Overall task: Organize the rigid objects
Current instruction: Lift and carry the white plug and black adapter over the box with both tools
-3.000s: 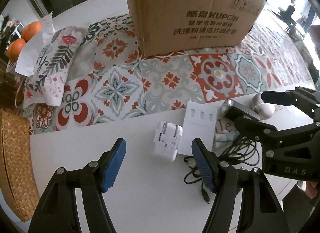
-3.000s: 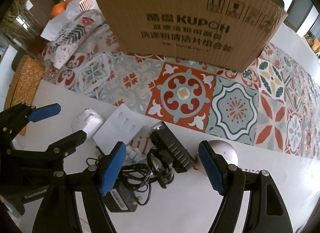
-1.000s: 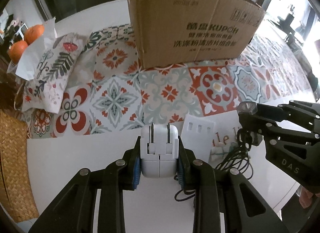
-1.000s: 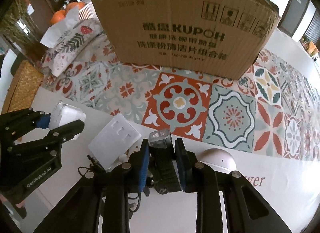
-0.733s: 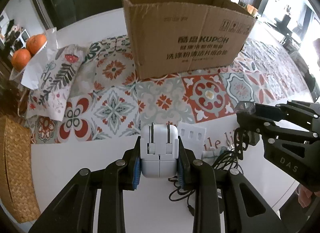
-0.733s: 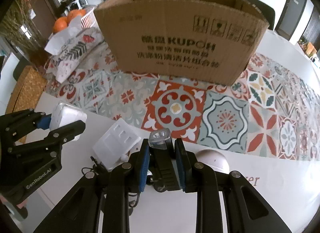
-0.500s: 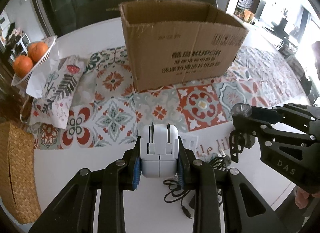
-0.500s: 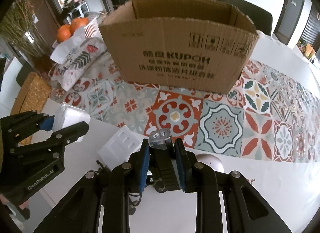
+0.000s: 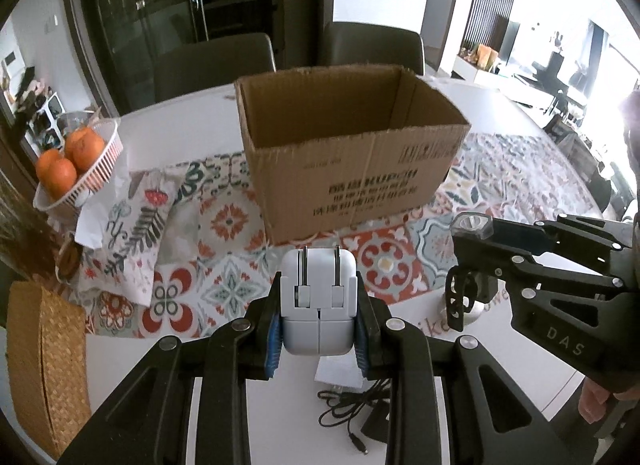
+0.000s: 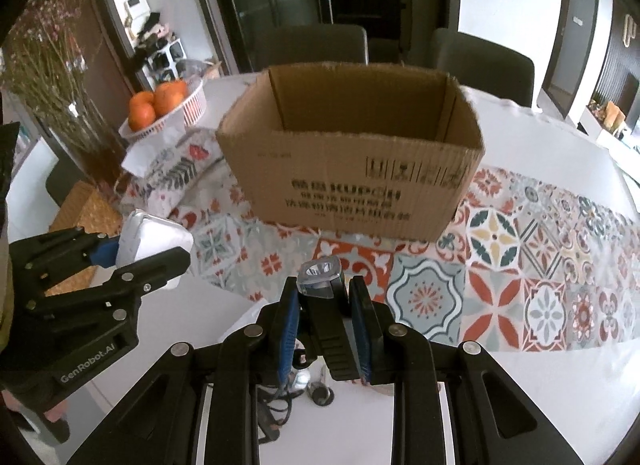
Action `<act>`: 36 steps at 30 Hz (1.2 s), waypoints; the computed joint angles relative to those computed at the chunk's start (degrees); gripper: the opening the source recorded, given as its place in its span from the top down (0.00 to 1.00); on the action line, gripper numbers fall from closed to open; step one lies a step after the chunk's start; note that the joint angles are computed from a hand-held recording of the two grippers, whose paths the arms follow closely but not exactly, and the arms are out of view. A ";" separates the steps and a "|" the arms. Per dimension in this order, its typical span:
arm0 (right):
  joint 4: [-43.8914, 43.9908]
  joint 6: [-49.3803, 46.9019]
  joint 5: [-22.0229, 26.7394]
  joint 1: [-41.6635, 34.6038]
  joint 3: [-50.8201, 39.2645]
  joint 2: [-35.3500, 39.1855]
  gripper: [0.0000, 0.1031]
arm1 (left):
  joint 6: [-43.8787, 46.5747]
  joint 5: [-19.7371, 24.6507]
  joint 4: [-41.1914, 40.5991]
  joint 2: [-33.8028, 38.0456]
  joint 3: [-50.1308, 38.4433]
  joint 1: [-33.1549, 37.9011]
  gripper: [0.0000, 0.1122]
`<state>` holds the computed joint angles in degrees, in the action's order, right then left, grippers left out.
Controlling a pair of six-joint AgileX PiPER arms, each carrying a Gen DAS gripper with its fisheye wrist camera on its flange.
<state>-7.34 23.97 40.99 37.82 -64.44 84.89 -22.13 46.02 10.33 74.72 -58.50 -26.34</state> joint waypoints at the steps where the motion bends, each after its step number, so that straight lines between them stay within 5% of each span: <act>1: -0.50 0.30 0.07 -0.04 -0.34 -0.16 0.75 | 0.11 0.21 0.01 0.14 -0.69 0.05 0.74; 36: 5.04 -9.76 2.26 -9.50 -21.63 8.21 0.75 | 10.19 6.28 -5.12 16.04 -28.01 5.71 0.74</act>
